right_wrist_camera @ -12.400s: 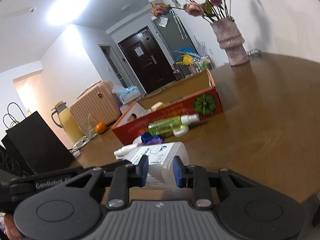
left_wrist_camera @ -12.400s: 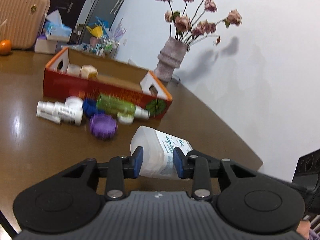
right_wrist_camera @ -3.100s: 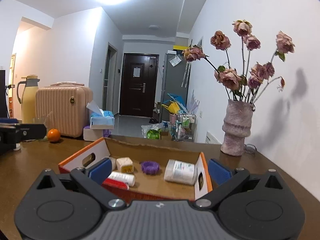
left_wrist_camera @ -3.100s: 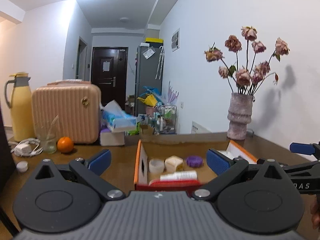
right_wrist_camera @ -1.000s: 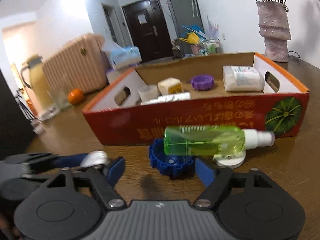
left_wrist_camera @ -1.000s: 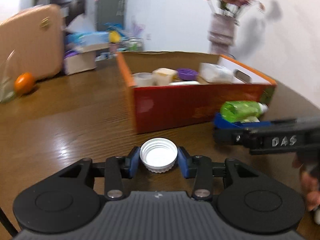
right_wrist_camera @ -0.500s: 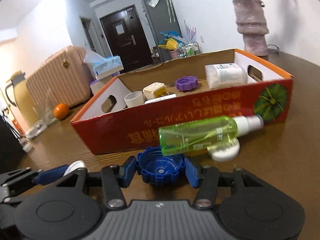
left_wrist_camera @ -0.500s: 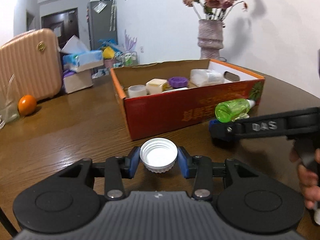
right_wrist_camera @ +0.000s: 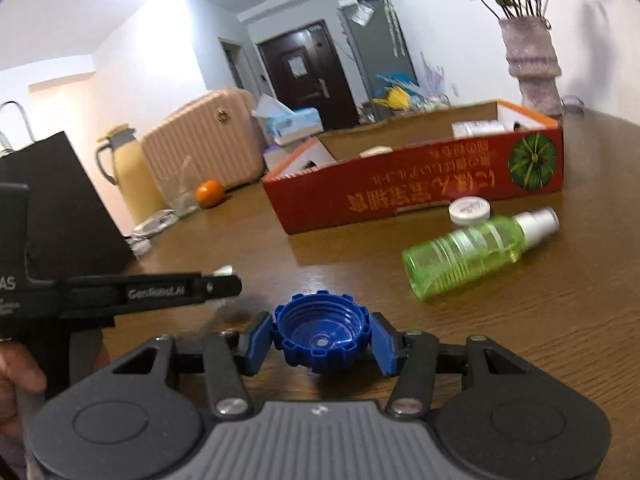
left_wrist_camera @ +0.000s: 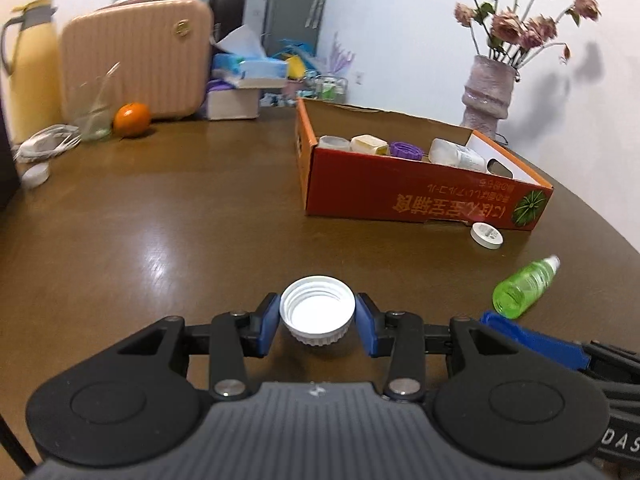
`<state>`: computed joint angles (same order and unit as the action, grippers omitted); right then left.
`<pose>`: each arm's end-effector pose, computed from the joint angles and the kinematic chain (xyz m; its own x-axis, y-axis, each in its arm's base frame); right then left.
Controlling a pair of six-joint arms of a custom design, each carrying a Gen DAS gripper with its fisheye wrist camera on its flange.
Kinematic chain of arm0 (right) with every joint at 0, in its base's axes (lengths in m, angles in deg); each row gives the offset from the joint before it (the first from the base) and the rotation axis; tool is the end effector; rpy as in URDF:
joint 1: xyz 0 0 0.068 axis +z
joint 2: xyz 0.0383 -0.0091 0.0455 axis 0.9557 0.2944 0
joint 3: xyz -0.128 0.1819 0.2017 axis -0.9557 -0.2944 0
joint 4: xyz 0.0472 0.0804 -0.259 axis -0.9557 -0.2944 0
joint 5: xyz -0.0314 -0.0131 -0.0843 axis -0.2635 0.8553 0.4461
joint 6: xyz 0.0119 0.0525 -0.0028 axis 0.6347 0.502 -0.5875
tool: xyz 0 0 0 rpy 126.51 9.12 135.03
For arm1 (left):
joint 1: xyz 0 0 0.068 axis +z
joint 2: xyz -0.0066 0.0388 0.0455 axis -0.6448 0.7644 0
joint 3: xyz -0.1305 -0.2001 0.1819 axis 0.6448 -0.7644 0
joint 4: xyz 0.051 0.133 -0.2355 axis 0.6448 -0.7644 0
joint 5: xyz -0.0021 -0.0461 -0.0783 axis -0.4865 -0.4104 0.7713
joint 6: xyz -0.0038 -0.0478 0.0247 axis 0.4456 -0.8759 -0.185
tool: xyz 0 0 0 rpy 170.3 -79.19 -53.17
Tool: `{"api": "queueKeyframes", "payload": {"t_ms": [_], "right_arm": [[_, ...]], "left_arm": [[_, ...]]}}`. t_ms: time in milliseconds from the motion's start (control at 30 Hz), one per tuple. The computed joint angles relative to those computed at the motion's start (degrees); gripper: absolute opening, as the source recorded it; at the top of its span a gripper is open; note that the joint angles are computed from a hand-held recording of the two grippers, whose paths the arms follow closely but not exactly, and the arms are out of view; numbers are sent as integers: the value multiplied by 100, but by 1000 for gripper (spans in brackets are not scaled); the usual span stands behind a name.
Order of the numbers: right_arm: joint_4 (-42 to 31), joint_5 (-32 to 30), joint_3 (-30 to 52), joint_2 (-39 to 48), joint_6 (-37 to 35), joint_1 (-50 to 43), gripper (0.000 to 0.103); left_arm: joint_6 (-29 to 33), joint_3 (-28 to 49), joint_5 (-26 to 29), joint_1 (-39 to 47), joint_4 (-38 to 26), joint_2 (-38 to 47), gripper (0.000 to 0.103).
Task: Organize rigid objects
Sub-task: 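Lift the white cap with the left gripper while the right gripper lifts the blue cap, then lower the white and blue caps into the box and open both grippers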
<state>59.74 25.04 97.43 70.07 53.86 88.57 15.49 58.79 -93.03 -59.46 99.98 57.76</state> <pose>0.2785 0.0933 0.0699 -0.5596 -0.0069 -0.8288 -0.5052 0.7955 0.3345 0.2528 -0.0758 0.1024 -0.5713 -0.2153 -0.7920 -0.1933 0.9731 -0.1250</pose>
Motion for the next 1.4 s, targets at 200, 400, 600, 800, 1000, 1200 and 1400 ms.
{"api": "queueKeyframes", "payload": {"t_ms": [200,400,600,800,1000,1200,1400], "right_arm": [[962,-320,-551,98,-527,-555,52],[1807,-909,-616,477,-1028,-1517,52],[970,-1591,269,570,-652,-1934,52],[-74,-1275,1433,757,-765,-1546,52],[-93,-898,2185,955,-1247,-1347,52],[-1313,-1065,3530,1264,-1555,-1411,52],[-3841,-266,5975,1930,-1946,-1266,52]], "left_arm": [[-443,106,-1098,-836,-996,-548,41],[-823,709,-1510,-1569,-1476,-31,41],[-961,1194,-1460,-1848,-1531,502,41],[-748,1407,-1376,-1616,-1489,669,41],[29,1733,-1123,-995,-1214,799,41],[1139,2823,-333,-401,-946,1349,42],[1651,5211,609,25,-1742,2636,42]]}}
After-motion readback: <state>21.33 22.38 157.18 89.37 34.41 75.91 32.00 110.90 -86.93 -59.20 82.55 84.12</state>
